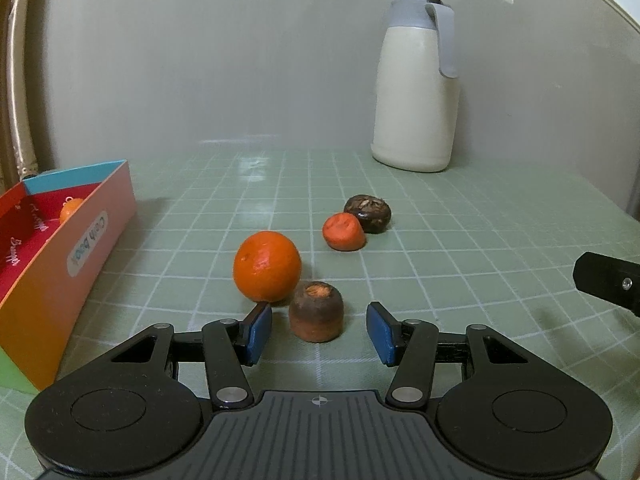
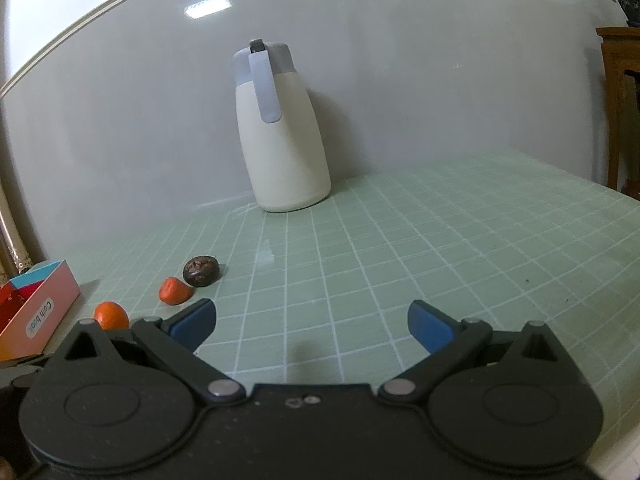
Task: Organize fruits
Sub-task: 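Withdraw the right gripper from the box while the left gripper approaches the brown fruit, then close the left gripper around the brown round fruit, then lift the brown fruit with the left gripper and carry it over the box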
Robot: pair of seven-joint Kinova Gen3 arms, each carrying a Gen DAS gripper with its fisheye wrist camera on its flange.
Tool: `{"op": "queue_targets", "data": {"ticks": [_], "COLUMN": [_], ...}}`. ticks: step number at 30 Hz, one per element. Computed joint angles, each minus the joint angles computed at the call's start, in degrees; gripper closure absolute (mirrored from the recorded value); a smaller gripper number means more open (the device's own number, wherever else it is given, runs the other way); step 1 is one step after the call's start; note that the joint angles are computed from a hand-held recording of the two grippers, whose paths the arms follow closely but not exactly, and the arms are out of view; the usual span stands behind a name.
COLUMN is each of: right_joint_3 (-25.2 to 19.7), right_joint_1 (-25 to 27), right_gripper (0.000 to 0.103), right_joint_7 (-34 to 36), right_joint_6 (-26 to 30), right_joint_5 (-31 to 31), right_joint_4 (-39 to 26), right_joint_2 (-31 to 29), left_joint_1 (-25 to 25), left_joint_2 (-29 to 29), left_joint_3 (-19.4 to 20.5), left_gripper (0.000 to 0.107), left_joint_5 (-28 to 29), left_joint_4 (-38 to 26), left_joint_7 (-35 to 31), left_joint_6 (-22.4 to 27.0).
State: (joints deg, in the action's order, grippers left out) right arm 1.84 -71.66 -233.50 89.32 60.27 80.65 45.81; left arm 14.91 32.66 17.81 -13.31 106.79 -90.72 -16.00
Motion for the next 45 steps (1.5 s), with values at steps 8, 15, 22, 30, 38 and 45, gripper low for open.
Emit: {"op": "queue_targets", "data": {"ticks": [8,15,22,30,38,45], "right_joint_3": [-0.1,0.1,0.2,0.3,0.5,0.9], "right_joint_1": [0.3,0.4,0.5,0.4,0.4,0.7], "right_gripper": [0.0,0.0,0.0,0.0,0.001,0.001], "right_joint_7": [0.8,0.5,0.6,0.8,1.7,3.4], "right_joint_6": [-0.9,-1.5,-1.9,-2.0,-2.3,-2.8], "right_joint_5": [0.2,-0.2,-0.1,-0.2,0.0,0.3], "right_joint_4": [-0.2,0.0,0.0,-0.2,-0.9,-2.5], "right_joint_2": [0.2,0.2,0.2,0.3,0.7,1.4], "left_joint_1": [0.3,0.1,-2.6,-3.7,-4.2,-1.9], "left_joint_2": [0.1,0.3,0.8,0.6,-0.5,-2.4], "left_joint_3": [0.0,0.4,3.4,4.1,3.2,-1.6], "left_gripper": [0.057,0.067,0.078,0.078,0.078,0.078], "left_joint_5": [-0.3,-0.3,-2.3,-3.7,-5.8,-4.5], "left_joint_4": [-0.6,-1.4,-1.4,-0.4,2.2,5.2], "left_joint_7": [-0.5,-1.3,-0.8,-0.5,0.3,0.1], "left_joint_6": [0.8,1.8,2.2,0.6,-3.6,-9.4]}}
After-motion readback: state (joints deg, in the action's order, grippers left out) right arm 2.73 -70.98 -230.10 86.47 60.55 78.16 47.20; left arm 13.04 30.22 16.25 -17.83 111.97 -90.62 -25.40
